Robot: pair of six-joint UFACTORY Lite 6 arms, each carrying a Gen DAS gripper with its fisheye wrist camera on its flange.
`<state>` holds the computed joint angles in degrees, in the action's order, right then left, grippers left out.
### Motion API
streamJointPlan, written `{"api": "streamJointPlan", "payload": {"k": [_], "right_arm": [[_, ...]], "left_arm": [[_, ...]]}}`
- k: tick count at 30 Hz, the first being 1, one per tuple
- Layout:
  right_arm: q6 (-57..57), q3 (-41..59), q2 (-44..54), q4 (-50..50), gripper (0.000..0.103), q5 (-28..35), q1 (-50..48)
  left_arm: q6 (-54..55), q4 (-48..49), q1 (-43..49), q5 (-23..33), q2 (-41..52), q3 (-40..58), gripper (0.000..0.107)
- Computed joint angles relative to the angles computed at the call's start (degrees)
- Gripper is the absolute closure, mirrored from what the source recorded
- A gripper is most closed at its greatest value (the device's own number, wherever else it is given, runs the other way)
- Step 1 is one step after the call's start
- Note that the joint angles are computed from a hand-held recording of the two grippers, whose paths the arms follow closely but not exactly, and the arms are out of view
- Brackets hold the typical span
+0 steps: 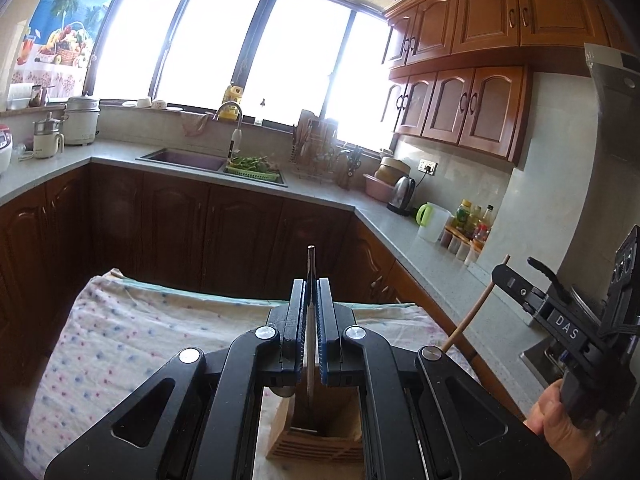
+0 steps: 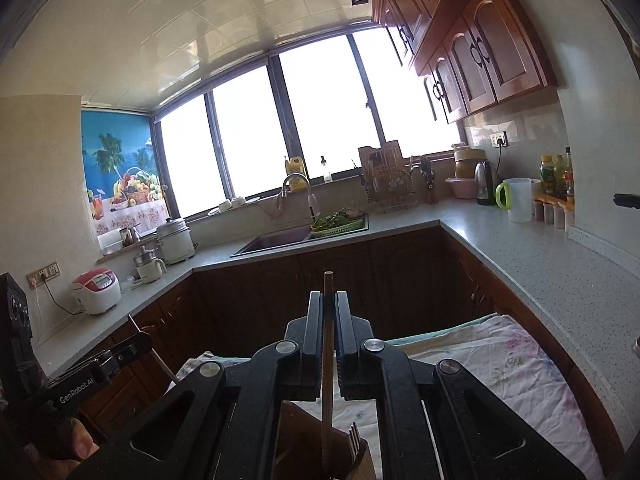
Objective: Organize utensils
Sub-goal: 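Lift the steel chopstick with the left tool over the wooden holder, then open the left tool to drop the chopstick into the holder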
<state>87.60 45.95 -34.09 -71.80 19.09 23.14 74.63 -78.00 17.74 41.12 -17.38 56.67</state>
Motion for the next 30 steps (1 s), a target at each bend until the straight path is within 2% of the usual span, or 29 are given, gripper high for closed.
{"api": "streamJointPlan", "payload": {"k": [4,9,19,21,22,24,25,26,27,28,29,30], "right_arm": [[8.7,-4.8,0.4,-7.9,0.098,-0.4,0.4],[12.4,-7.8,-0.1,-10.9,0.098,-2.8,-2.0],[2.1,-5.7,0.7,-0.5,0.098,-4.8,-3.9],[-0.3,-5.4,0.8,1.9,0.097,-5.4,-4.4],[-1.9,-5.5,0.7,3.5,0.093,-6.1,-5.0],[-5.5,-5.6,0.0,7.4,0.092,-6.9,-5.6],[-7.2,-5.6,-0.5,9.3,0.09,-6.9,-5.7],[-8.5,-5.7,-1.2,10.9,0.081,-7.2,-5.9],[-10.6,-5.9,-2.1,13.3,0.073,-7.6,-6.2],[-12.9,-6.3,-3.3,15.9,0.055,-8.3,-6.7],[-14.1,-6.5,-4.4,17.4,0.047,-8.1,-6.7],[-14.3,-6.7,-5.3,18.0,0.044,-7.7,-6.5]], "left_arm": [[4.6,-2.8,-2.0,-2.6,0.5,-4.4,0.103],[8.8,-5.3,-3.3,-4.5,0.5,-8.5,0.103],[7.6,-3.4,-3.2,-4.0,1.5,-7.0,0.103],[7.4,-3.1,-3.0,-3.7,2.0,-6.6,0.103],[7.0,-2.8,-3.1,-3.8,2.1,-6.4,0.103],[5.6,-1.6,-2.7,-3.8,2.7,-5.8,0.096],[5.3,-1.4,-2.4,-3.3,2.9,-5.6,0.087],[5.3,-1.6,-1.9,-3.0,2.6,-5.9,0.08],[5.6,-2.0,-1.3,-2.7,2.2,-6.2,0.077],[5.7,-2.0,-0.8,-2.4,1.7,-6.5,0.073],[5.4,-1.7,-0.3,-1.9,1.2,-6.7,0.071],[4.9,-1.2,0.3,-1.2,0.8,-6.8,0.07]]}}
